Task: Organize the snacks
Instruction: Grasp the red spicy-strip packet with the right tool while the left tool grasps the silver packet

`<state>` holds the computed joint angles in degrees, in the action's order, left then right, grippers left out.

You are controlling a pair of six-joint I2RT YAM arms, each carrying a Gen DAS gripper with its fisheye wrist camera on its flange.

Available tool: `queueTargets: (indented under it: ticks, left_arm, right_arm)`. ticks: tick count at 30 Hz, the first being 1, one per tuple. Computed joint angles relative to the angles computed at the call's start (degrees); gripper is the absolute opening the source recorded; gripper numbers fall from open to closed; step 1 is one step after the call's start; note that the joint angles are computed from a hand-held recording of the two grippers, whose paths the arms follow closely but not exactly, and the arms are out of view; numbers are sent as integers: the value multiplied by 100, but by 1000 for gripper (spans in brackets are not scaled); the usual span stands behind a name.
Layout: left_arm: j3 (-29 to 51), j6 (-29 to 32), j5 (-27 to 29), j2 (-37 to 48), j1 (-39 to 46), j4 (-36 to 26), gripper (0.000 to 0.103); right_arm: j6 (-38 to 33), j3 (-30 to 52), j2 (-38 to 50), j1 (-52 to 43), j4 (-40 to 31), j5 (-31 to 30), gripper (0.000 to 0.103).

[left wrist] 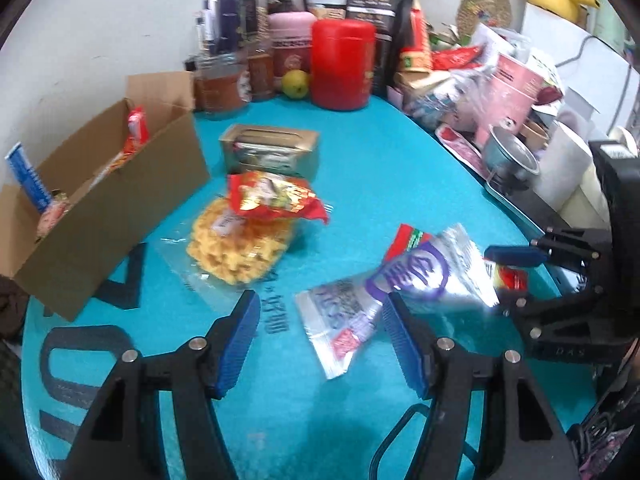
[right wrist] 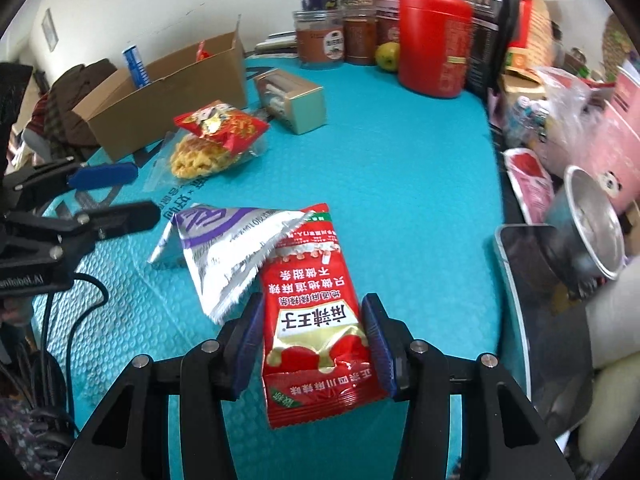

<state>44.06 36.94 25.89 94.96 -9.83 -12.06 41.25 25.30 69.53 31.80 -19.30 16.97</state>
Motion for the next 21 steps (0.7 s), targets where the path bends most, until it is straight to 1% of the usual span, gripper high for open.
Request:
queueTargets:
  ticks: [3,11,16,17,21]
  left_arm:
    - [-11,82,32,22,-176,-34,63]
    - [247,233,-1,402,-648,-24,63]
    - [571,442,-127,824,-950,-233,63]
    - [653,435,-157,920,-1000,-283,63]
    - [942,301,-219,1216,-1115,-473,63]
  right_arm:
    - [236,-77,-292,56,-355,161,49]
    - [650,-283,-911,175,-918,204,49]
    - [600,-329,-953,107,-903,68,51]
    - [571,-327,-929,96,-881,64,54]
    - [418,-271,-691,-6,-758,16,57]
